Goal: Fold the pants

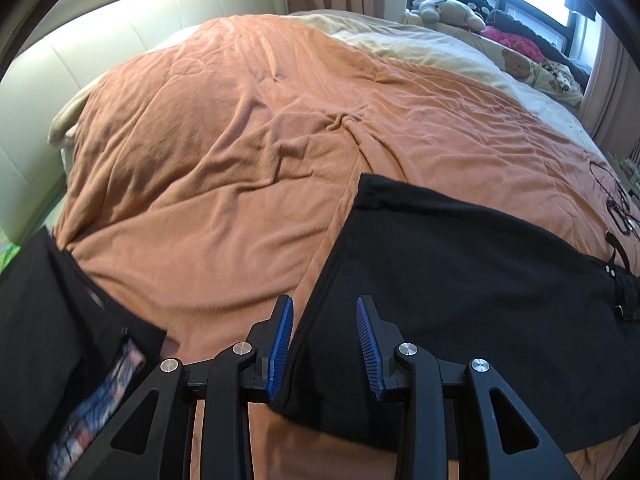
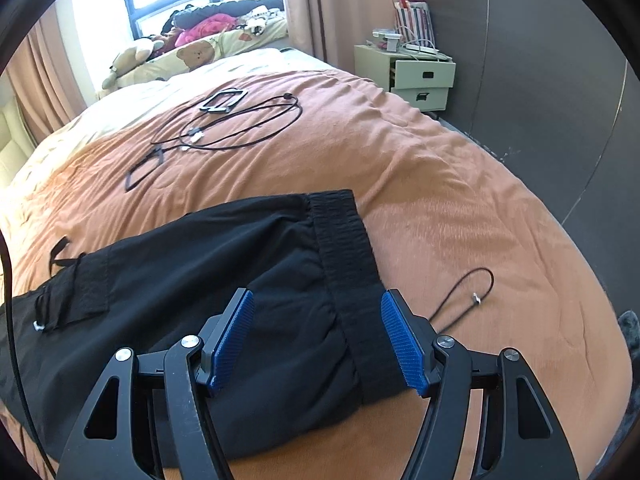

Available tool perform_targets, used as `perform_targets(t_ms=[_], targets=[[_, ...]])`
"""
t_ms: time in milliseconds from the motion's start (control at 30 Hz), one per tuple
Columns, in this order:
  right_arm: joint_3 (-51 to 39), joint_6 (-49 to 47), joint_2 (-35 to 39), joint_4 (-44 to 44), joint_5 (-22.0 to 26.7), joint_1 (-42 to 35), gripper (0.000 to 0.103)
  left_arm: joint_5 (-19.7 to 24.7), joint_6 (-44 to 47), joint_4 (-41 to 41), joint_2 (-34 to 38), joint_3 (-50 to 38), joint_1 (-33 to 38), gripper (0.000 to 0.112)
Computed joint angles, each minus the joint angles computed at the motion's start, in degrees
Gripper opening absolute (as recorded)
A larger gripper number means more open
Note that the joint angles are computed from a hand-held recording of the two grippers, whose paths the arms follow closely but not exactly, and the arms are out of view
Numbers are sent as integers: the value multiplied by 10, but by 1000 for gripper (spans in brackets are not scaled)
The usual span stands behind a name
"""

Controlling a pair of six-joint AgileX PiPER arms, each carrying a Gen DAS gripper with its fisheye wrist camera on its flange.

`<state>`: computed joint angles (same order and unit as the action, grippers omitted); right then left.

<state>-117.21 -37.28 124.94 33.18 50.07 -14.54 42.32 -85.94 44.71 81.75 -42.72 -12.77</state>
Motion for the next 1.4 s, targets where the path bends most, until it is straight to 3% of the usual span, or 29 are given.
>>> perform_targets(t_ms=[133, 500, 933, 1133, 1300, 1400], targets=[[46, -33, -28, 35, 9, -19, 65, -6, -39, -10, -25, 40, -23, 35], [167, -98, -84, 87, -8, -46, 65, -85, -104, -27, -46, 105, -40, 35], [220, -83, -94, 67, -32, -32, 65, -182, -47, -79, 60, 82, 46, 35], [187, -59, -60, 71, -11, -31, 65, -166, -14, -119, 77, 59, 62, 39], [165, -41, -35, 85, 11, -33, 65, -113, 13, -162, 83, 35, 47, 41], [150, -25, -17, 90, 17, -32, 65, -116, 14, -173, 82, 37, 53, 41]])
